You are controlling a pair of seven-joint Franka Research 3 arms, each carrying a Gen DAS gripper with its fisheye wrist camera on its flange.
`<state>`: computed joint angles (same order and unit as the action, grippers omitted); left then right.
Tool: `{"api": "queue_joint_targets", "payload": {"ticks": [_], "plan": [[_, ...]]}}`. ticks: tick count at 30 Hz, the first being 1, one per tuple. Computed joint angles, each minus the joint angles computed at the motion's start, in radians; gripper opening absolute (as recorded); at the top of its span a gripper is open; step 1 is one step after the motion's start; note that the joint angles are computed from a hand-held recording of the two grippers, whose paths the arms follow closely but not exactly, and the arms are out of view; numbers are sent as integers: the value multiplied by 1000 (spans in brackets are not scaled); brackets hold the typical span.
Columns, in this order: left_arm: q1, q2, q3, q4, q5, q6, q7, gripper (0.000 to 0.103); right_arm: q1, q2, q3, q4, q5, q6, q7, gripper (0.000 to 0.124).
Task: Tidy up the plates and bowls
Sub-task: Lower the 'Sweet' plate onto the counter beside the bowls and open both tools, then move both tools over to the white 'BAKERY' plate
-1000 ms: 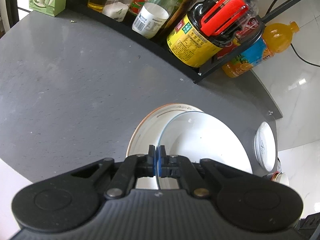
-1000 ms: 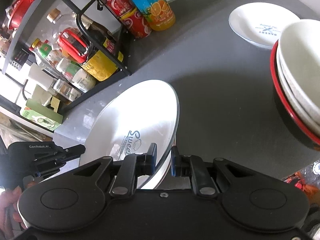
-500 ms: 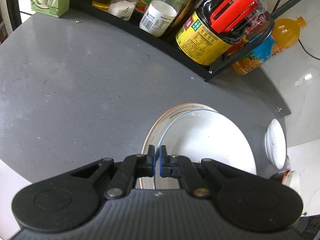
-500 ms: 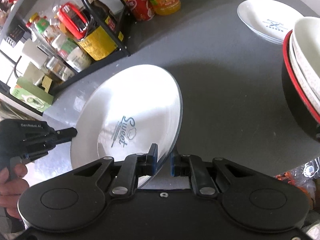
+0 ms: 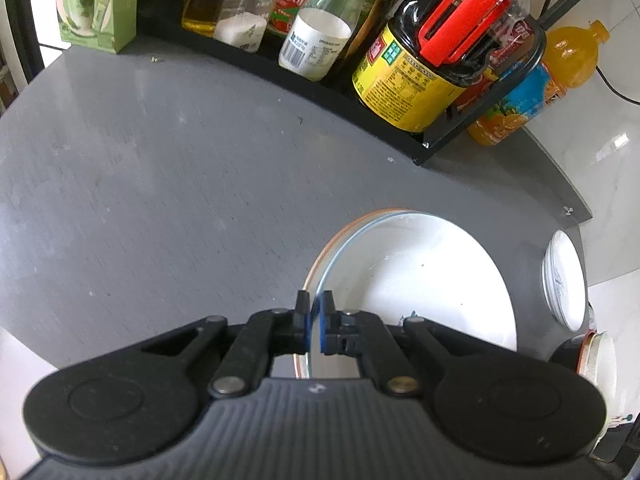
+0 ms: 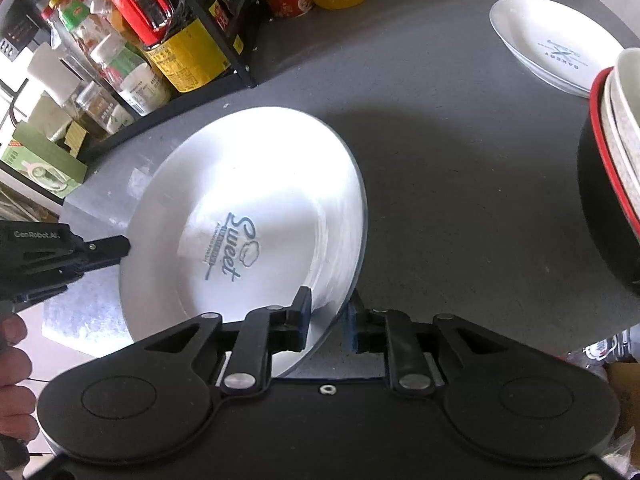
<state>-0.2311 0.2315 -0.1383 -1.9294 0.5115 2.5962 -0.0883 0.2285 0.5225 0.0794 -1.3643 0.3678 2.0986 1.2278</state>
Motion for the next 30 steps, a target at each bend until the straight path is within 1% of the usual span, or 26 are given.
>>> {"api": "queue_joint_targets", "payload": {"ticks": [4, 6, 8, 9, 10, 11, 12, 13, 14, 15, 17, 19, 23, 24, 25, 26, 27, 29, 30], "plan": [[5, -3, -1, -4, -11, 2, 9, 3, 8, 2, -5, -5, -14, 14, 2, 29], [4, -1, -3, 5, -16, -15, 19, 3, 6, 9, -6, 5, -15, 7, 14, 30], [-3, 2, -5, 31, -11, -67, 36, 4, 1, 9, -8, 11, -11, 2, 26, 32], [-2, 6, -11, 52, -28, -110, 59, 4, -4, 8, -9, 13, -7, 2, 31, 38], [2, 9, -17, 69, -56, -145, 79, 4, -8, 9, -8, 19, -1, 0, 35, 46], [6, 13, -21, 83, -81, -162, 95, 4, -16, 11, -5, 26, 10, -4, 35, 49], [10, 16, -24, 91, -98, -163, 109, 5, -24, 13, -1, 33, 24, -9, 29, 50], [10, 20, -24, 104, -105, -174, 120, 9, -30, 15, 2, 39, 33, -11, 25, 50], [7, 28, -24, 124, -107, -195, 132, 15, -32, 16, 0, 45, 35, -9, 27, 51], [4, 40, -26, 149, -110, -222, 151, 18, -33, 17, -1, 50, 36, -6, 28, 53], [1, 55, -27, 185, -115, -248, 182, 39, -41, 15, 4, 55, 52, 6, 14, 54], [-8, 64, -23, 210, -107, -253, 187, 47, -50, 17, 12, 69, 71, 13, -8, 57], [-17, 105, -22, 293, -106, -269, 236, 49, -63, 24, 19, 102, 103, 28, -39, 69], [-21, 118, -21, 320, -105, -277, 248, 49, -64, 28, 19, 112, 107, 33, -42, 76], [-28, 132, -19, 351, -98, -286, 259, 50, -62, 33, 17, 125, 105, 37, -40, 86], [-35, 147, -16, 382, -90, -297, 272, 52, -59, 35, 14, 134, 99, 45, -37, 89], [-42, 161, -11, 412, -82, -308, 280, 58, -58, 32, 12, 132, 96, 64, -39, 92], [-56, 194, -3, 480, -68, -336, 293, 65, -61, 36, 11, 150, 94, 79, -45, 94], [-62, 214, 0, 519, -66, -355, 306, 67, -65, 43, 12, 167, 96, 78, -42, 98]]}}
